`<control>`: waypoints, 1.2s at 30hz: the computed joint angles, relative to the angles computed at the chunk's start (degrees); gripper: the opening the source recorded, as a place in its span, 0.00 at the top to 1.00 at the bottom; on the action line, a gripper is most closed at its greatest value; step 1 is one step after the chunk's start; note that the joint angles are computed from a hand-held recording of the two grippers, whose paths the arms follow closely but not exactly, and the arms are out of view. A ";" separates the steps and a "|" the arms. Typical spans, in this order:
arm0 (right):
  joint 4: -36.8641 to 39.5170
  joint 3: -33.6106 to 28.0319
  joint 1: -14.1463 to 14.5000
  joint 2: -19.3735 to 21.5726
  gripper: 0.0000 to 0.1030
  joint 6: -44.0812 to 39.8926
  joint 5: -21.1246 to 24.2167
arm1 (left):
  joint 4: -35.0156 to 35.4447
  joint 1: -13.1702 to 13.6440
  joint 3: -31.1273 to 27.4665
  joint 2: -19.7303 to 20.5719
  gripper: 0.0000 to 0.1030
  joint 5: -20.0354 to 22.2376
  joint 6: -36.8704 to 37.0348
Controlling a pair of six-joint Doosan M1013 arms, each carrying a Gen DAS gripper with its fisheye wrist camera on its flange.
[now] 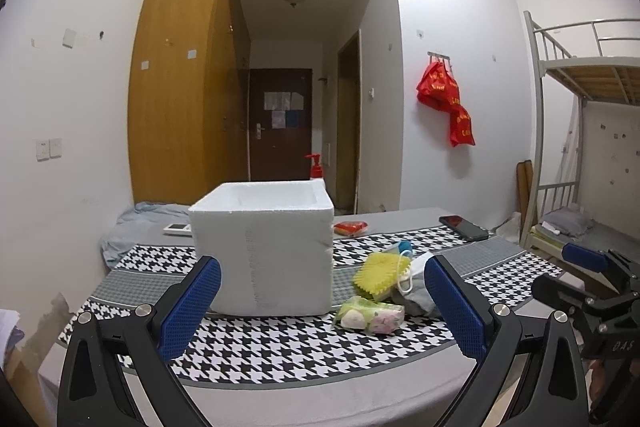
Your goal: Organize soft objects
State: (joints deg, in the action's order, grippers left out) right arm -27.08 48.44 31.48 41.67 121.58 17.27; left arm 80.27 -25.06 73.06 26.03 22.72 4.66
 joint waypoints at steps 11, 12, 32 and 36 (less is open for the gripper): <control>8.14 -7.15 -0.98 4.00 0.00 -7.75 6.71 | -26.80 1.74 -5.17 3.31 0.01 -5.98 27.31; 9.08 -8.20 -1.10 4.60 0.00 -8.68 7.74 | -30.88 1.90 -6.13 3.95 0.01 -5.49 31.36; 18.45 -27.02 -3.06 15.15 0.00 -16.02 24.62 | -65.62 3.39 -20.60 13.23 0.01 9.48 68.24; 20.27 -31.32 -3.39 17.49 0.00 -17.09 27.53 | -69.26 3.85 -23.76 15.20 0.01 13.54 72.33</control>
